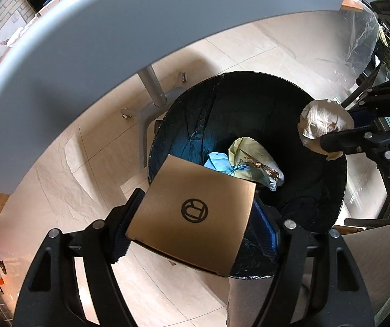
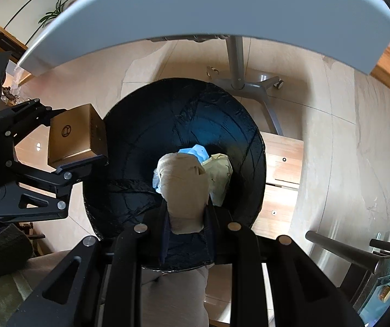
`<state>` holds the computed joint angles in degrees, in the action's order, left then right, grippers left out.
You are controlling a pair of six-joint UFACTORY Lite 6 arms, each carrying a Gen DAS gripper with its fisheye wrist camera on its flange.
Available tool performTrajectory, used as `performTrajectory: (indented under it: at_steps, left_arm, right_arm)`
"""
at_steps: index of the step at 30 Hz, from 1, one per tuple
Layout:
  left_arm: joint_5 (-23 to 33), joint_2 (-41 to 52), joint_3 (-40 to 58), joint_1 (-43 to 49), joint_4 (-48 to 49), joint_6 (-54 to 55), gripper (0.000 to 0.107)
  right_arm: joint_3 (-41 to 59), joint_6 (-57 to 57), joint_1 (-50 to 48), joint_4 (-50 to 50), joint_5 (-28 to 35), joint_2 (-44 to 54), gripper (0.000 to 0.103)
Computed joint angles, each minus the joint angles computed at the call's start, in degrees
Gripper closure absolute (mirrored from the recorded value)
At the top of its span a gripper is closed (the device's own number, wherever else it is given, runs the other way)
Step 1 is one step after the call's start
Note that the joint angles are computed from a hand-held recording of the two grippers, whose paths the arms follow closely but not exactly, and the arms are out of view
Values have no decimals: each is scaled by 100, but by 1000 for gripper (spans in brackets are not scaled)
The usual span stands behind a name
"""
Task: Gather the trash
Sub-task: 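Lower both tools into the bin and open them to release the items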
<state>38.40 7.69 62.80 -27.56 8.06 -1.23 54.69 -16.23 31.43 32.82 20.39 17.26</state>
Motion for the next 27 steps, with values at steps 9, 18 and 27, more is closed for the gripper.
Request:
performTrajectory:
  at_steps: [9, 18, 27]
  left_arm:
    - [-217, -375, -206, 113, -160, 42, 22]
    - [-50, -708, -48, 377, -877, 586, 22]
    - [607, -973, 1007, 621, -1725, 1347, 20]
  right_arm:
    - [-362, 950, 22, -975, -145, -779, 39]
    - [-306, 1128, -185, -1163, 31, -1530, 38]
    - [619, 1290, -575, -1594, 267, -1753, 33]
